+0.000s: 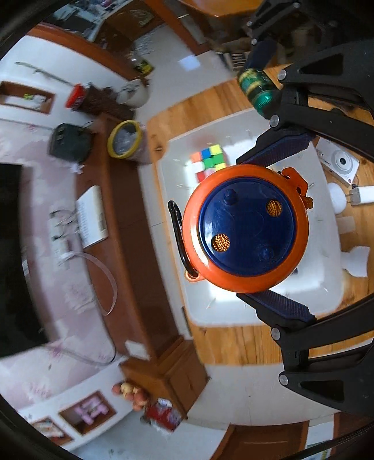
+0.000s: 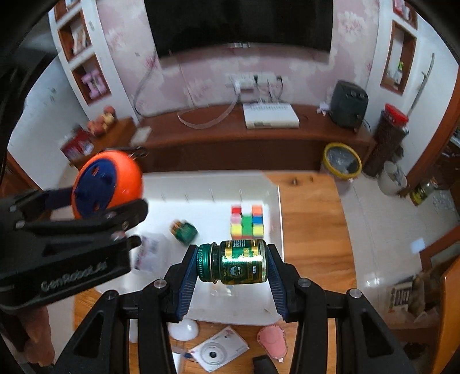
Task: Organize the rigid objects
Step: 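Carry the reel and the can over the white bin, then open both tools to drop the reel and can into the bin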
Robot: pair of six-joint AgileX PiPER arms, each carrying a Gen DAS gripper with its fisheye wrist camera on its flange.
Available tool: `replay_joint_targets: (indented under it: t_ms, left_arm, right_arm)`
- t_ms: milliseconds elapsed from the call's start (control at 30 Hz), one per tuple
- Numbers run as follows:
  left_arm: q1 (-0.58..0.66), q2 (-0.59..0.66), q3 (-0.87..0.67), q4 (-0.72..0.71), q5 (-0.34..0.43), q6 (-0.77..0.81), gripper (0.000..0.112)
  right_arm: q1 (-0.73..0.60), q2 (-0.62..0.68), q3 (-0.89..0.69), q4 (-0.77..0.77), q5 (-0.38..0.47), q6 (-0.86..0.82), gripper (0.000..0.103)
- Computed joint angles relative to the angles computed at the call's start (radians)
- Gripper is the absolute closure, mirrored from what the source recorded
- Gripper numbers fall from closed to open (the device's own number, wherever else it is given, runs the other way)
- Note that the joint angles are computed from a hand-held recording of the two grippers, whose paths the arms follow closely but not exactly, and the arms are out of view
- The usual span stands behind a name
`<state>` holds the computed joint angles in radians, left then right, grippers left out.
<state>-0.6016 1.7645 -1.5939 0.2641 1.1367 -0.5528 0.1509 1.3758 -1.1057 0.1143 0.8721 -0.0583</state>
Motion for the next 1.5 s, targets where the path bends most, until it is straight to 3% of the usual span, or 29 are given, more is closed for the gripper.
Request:
replay_joint_targets:
  t_ms: [200, 567, 933, 1033, 1067, 1167, 1433, 1500]
  left_arm:
    - [0.031, 0.102, 0.055, -0.103, -0.073, 0.071, 0.029]
    - [0.097, 0.224, 0.059, -0.248, -0.077, 0.184, 0.029]
    - [0.097, 0.218, 0.086, -0.282, -0.096, 0.202, 0.029]
    - [0.118, 0.198, 0.121, -0.316, -0.109, 0.209, 0.029]
    - [0.125, 0.194, 0.127, -0.329, -0.110, 0.210, 0.029]
    - [0.140, 0.173, 0.156, -0.355, -0.116, 0.208, 0.029]
    - [0.133, 0.078, 0.268, -0.370, -0.121, 0.189, 0.029]
    - [0.118, 0.033, 0.298, -0.355, -0.139, 0.182, 0.023]
  right_arm:
    - [0.030, 0.121, 0.114, -0.054, -0.099, 0.047, 0.057]
    - [0.062, 0.299, 0.154, -0.094, -0.171, 0.104, 0.057]
    - [0.158, 0.300, 0.170, -0.281, -0.204, 0.239, 0.055]
    - [0.191, 0.296, 0.183, -0.349, -0.205, 0.298, 0.046]
    - [0.192, 0.288, 0.186, -0.352, -0.209, 0.304, 0.039]
    - [0.202, 0.259, 0.203, -0.357, -0.220, 0.310, 0.032]
    - [0.267, 0.180, 0.242, -0.417, -0.205, 0.362, 0.032]
    - [0.293, 0.148, 0.258, -0.439, -0.198, 0.391, 0.032]
